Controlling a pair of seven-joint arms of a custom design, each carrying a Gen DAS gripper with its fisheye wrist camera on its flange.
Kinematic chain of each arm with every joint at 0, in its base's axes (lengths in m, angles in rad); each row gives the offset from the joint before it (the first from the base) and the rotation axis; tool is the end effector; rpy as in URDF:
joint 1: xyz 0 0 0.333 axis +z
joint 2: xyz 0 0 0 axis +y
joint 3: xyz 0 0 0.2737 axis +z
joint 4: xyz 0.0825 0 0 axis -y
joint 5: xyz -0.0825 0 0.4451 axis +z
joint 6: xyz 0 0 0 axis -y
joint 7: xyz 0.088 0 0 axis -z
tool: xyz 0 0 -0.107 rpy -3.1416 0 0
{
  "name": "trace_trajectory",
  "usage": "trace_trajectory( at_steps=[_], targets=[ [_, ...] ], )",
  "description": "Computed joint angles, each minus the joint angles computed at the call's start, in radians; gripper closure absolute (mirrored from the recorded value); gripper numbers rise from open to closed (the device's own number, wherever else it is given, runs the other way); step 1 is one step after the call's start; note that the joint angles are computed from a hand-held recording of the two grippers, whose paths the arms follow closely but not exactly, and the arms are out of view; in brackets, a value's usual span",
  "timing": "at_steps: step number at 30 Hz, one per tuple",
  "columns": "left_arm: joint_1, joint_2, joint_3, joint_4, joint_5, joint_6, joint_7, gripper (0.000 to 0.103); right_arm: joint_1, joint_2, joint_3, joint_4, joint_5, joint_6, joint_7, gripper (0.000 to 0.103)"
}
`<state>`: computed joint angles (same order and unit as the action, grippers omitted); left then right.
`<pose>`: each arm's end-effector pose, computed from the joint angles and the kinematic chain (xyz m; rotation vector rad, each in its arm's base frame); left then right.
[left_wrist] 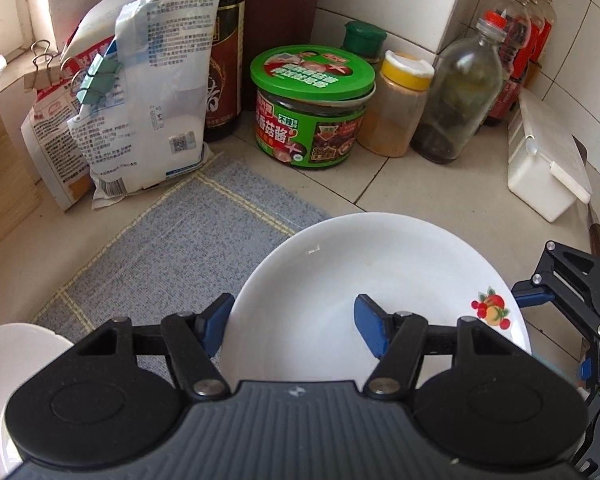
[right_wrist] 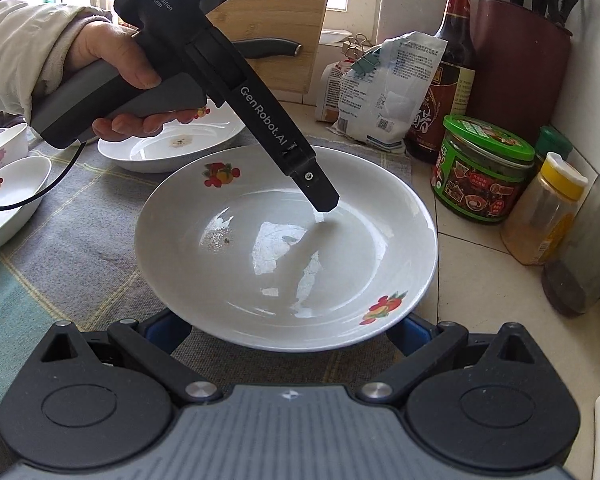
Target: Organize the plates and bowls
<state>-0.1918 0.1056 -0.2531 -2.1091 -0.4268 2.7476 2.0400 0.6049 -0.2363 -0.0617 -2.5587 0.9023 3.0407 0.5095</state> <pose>0.5893 -0.2612 0.3466 -1.3880 2.4914 -0.8392 0.4711 0.2151 0.3297 -2.2178 0.9887 -0.4455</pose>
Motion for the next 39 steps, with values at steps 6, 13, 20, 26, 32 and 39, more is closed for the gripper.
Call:
trace_trajectory(
  at_steps=[6, 13, 20, 26, 32, 39],
  targets=[
    [0.006, 0.036, -0.005, 0.032, 0.006, 0.011, 0.008, 0.039, -0.022, 0.026, 0.015, 0.019, -0.017, -0.001, 0.028, 0.0],
    [0.015, 0.044, -0.018, 0.034, 0.002, 0.037, 0.028, 0.037, -0.066, 0.034, 0.048, 0.022, -0.123, -0.019, 0.144, 0.0],
    [0.009, -0.016, -0.018, -0.025, -0.031, 0.086, 0.057, 0.019, -0.113, 0.005, 0.085, -0.011, -0.319, -0.026, 0.342, 0.0],
    [-0.025, -0.127, 0.002, -0.125, -0.043, 0.123, 0.053, 0.011, -0.161, -0.063, 0.126, -0.063, -0.493, -0.034, 0.546, 0.0],
    [-0.098, -0.274, 0.046, -0.255, -0.083, 0.167, 0.039, 0.008, -0.295, -0.158, 0.257, -0.1, -0.708, -0.08, 0.872, 0.0],
    [-0.166, -0.485, 0.063, -0.444, -0.01, 0.223, -0.095, 0.007, -0.275, -0.284, 0.265, -0.166, -0.812, -0.115, 1.025, 0.0]
  ],
)
